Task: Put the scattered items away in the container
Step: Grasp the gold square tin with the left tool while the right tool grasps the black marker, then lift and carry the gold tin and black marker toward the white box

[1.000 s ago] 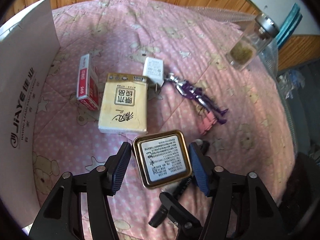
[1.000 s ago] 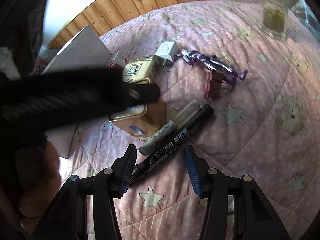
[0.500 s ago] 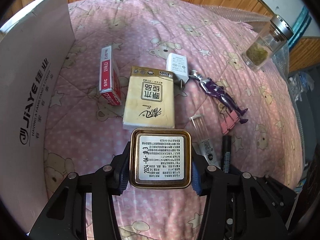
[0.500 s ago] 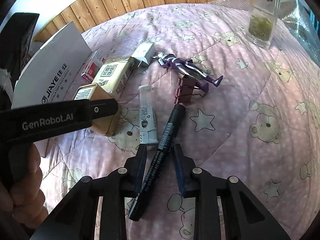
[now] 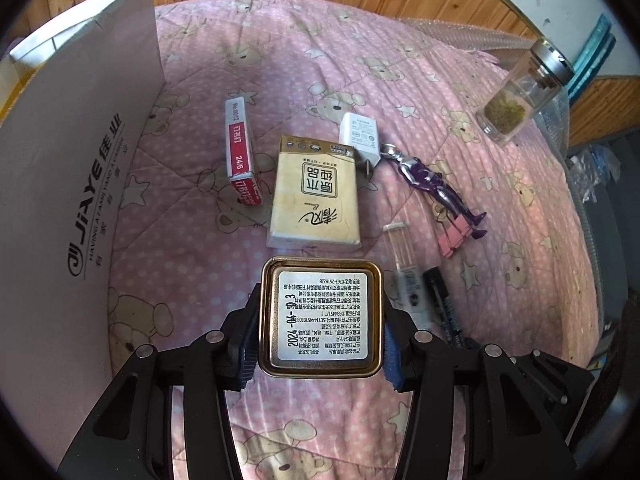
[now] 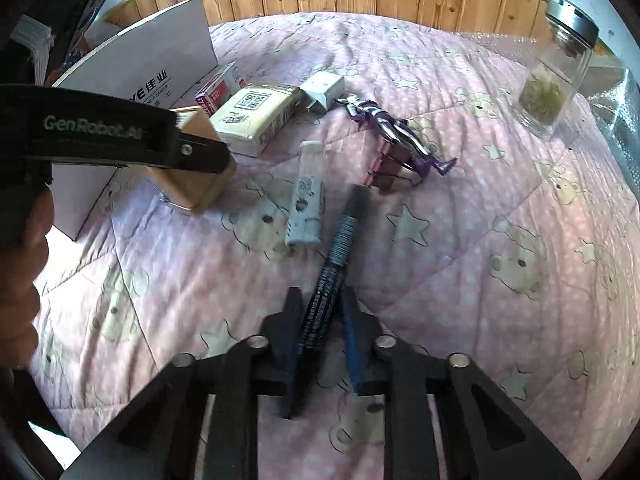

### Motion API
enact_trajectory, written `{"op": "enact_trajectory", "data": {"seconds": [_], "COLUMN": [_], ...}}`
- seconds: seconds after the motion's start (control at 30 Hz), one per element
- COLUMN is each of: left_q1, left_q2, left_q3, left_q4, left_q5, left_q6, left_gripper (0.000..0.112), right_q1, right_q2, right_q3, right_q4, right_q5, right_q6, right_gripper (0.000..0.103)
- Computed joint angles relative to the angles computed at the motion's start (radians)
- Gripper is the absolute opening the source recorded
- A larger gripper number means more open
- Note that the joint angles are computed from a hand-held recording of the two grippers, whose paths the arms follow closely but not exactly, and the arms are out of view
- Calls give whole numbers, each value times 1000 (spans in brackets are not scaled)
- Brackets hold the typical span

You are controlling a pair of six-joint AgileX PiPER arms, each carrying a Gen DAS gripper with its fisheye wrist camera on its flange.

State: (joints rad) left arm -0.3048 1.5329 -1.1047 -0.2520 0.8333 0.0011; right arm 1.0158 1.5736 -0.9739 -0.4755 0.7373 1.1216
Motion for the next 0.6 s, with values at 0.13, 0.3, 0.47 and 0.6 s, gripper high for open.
{"op": "enact_trajectory", "data": {"seconds": [0.13, 0.3, 0.47, 0.6], "left_q1": [9, 26, 56, 84], "left_q2": [-31, -73, -108, -132], "left_q3": [-2, -7, -15, -28], "left_q4": [-21, -52, -84, -112], "left_q5": [13, 36, 67, 90], "left_q6": [21, 45, 68, 92], "left_gripper": [51, 51, 51, 51], "right_q1": [-20, -34, -4, 31], "right_q2": [-56, -66, -56, -38], "right_q3": [24, 5, -44, -91], "right_q4": [13, -3, -14, -34], "right_q5": [-16, -31, -24, -12], "right_q6": [50, 82, 101, 116], "right_gripper": [14, 14, 14, 14]}}
